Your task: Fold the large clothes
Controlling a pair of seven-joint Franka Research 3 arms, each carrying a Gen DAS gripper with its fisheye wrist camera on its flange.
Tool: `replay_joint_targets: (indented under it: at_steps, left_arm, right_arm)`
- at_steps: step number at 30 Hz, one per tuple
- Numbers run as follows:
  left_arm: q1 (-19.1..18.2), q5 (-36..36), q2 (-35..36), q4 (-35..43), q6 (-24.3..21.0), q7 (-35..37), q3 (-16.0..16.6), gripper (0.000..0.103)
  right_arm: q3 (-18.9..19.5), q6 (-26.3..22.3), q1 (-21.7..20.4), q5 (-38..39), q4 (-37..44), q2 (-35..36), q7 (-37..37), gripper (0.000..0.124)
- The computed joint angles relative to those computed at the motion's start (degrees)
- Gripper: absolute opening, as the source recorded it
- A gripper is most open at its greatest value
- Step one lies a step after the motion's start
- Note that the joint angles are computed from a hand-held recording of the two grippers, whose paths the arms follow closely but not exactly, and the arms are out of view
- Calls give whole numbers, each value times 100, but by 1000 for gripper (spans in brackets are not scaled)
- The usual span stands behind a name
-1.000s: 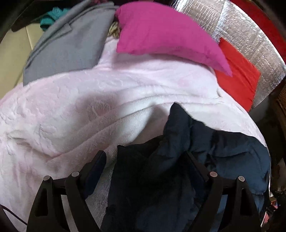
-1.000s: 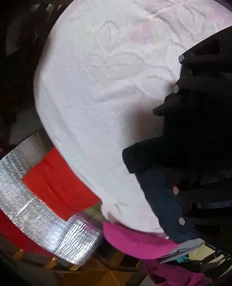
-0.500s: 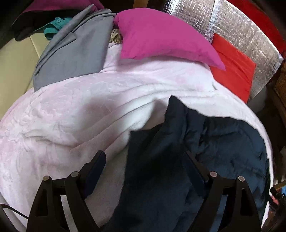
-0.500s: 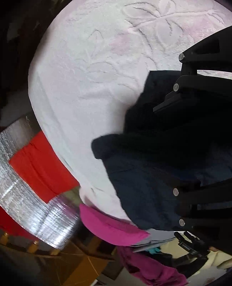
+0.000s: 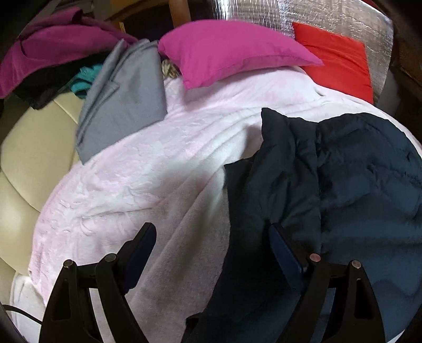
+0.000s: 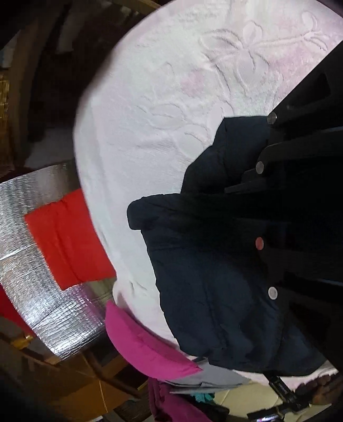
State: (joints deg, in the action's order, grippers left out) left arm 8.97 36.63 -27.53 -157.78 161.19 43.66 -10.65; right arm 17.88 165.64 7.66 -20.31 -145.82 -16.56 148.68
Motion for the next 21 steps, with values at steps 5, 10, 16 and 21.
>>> replay_joint_targets:
  at_steps: [5, 10, 16, 21]
  left_arm:
    - [105, 360, -468, -324, 122, -122, -203, 87]
    - [200, 618, -988, -613, 209, -234, -397, 87]
    - [245, 609, -1408, -778, 250, -318, -463, 87]
    - [237, 590, -1596, -843, 200, -389, -582, 87]
  right_arm:
    - [-400, 67, 440, 720, -178, 4, -402, 22]
    - [-617, 313, 727, 1704, -650, -543, -878, 59]
    - [-465, -72, 672, 2155, -1001, -1206, -1105, 60]
    - [-610, -151, 916, 2623, -1226, -1486, -1499, 60]
